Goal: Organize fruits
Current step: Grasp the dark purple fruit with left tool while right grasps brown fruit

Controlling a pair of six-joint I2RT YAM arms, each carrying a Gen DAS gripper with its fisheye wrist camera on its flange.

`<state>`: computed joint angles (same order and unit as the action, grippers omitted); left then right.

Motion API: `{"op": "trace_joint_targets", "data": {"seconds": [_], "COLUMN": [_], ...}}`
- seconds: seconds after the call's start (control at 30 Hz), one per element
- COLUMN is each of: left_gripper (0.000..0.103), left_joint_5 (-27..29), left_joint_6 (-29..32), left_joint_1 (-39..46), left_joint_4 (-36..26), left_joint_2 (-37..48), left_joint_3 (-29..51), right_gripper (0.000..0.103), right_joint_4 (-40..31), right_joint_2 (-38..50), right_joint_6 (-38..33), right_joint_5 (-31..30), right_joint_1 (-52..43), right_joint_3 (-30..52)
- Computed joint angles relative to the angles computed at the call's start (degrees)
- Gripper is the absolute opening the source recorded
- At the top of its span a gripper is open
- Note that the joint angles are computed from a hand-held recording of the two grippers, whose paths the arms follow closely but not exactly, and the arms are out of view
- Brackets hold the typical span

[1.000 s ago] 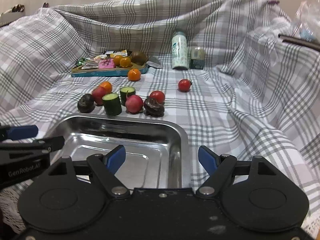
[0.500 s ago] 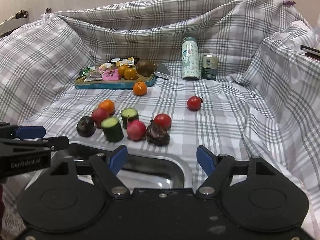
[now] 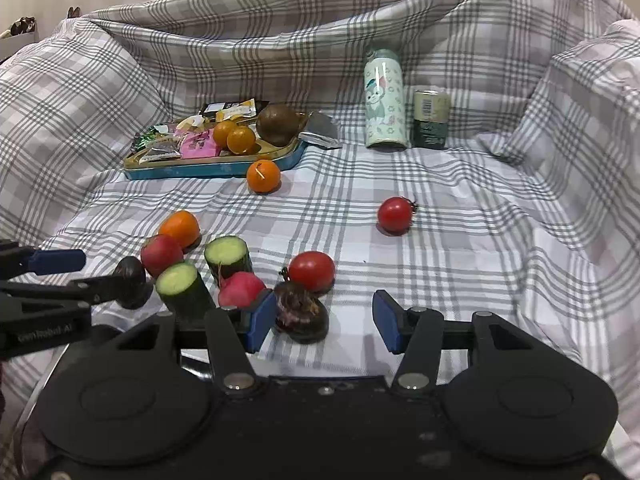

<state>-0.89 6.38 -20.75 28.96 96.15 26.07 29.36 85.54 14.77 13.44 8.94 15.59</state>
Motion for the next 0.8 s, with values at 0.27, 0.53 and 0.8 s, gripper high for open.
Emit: {"op": "trace_joint_targets", "data": {"seconds": [0.27,0.53,0.8], "left_gripper": [0.058,0.058,0.058], "left_joint_5": [6.66,8.59,8.38], "left_joint_6": [-2.94,-2.56,-3.94], "left_joint_1": [4.72,5.31,5.2], "left_joint_4": [4.29,3.4,3.91], "left_joint_2": [3.08,6.66,7.79], "left_joint_3": [-0.29,2.27,3.1], "right_gripper": [0.055,0.055,0.055], "right_joint_4": [5.68,6.82,6.89], "right_joint_2": [4.91,8.4,10.25], "right_joint_6": [1.09,0.7,-0.29], "right_joint_5": [-5.23,-7.14,-6.89], "right_joint_1": [-2.98,-3.43,-3.03], "right_joint_3": [-0.21,1.55,2.39]}}
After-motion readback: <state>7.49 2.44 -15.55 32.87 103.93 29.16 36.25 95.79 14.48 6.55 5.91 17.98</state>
